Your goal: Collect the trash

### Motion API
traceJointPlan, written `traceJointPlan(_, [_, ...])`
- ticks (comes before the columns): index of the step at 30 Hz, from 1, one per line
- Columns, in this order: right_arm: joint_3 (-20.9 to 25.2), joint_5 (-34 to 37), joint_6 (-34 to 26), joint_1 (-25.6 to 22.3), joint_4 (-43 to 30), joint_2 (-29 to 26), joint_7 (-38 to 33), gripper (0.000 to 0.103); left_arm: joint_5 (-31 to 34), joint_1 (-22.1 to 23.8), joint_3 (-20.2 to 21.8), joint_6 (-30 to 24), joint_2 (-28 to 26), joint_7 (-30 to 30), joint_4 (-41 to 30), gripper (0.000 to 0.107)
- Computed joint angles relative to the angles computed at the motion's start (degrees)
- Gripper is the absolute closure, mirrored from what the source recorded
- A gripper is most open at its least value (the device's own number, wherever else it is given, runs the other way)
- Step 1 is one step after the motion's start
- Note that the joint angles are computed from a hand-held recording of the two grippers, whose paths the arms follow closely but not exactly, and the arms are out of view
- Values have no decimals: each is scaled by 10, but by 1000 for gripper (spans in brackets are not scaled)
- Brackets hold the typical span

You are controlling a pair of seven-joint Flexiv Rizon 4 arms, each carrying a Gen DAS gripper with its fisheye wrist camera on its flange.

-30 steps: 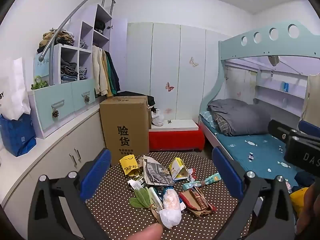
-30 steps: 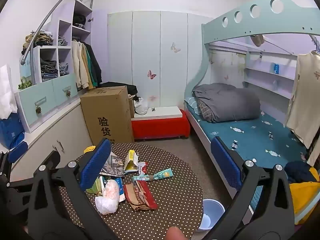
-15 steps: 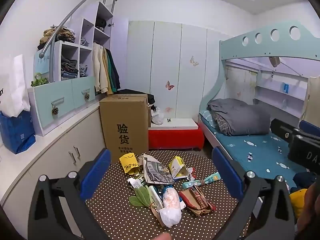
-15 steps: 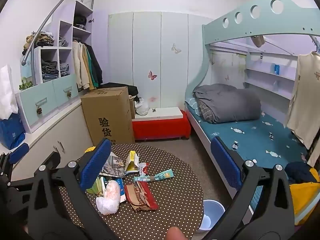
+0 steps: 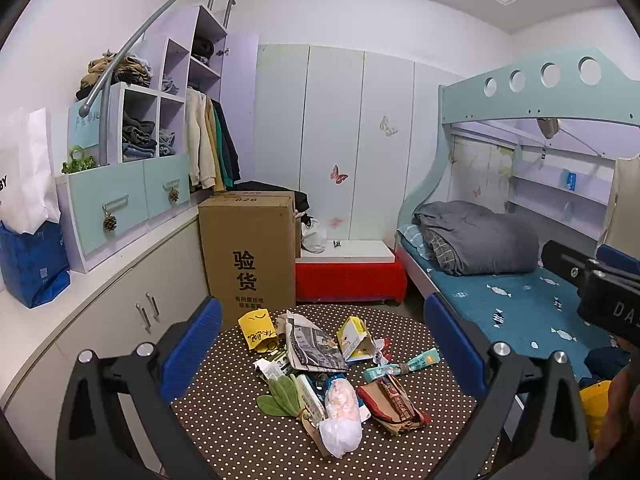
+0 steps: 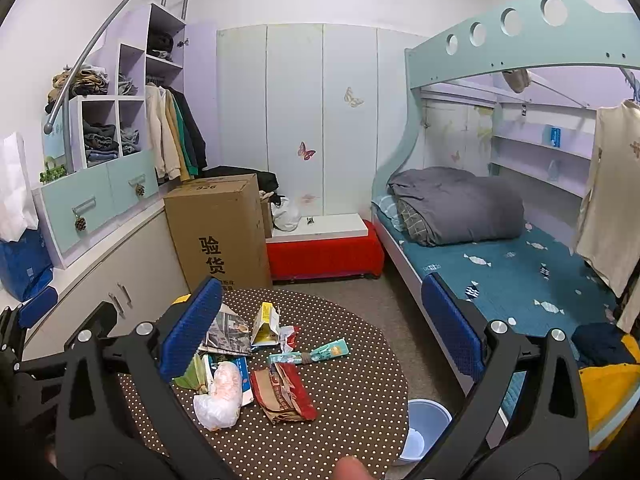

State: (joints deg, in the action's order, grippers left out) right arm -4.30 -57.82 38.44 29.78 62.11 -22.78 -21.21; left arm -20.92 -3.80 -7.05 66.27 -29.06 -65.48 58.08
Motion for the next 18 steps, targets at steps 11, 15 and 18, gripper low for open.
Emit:
traceJointPlan(11, [0,5,-1,2,-7,-4,-10,5,-1,2,-1,2,0,2,2,8])
traceJointPlan(15, [-2,7,2,1,-9,-7,-13,5,-3,3,-1,4,1,4,2,8])
traceJointPlan(18, [-2,8,4,1,-9,-8,-16,5,-4,4,-2,4,1,5,3,8])
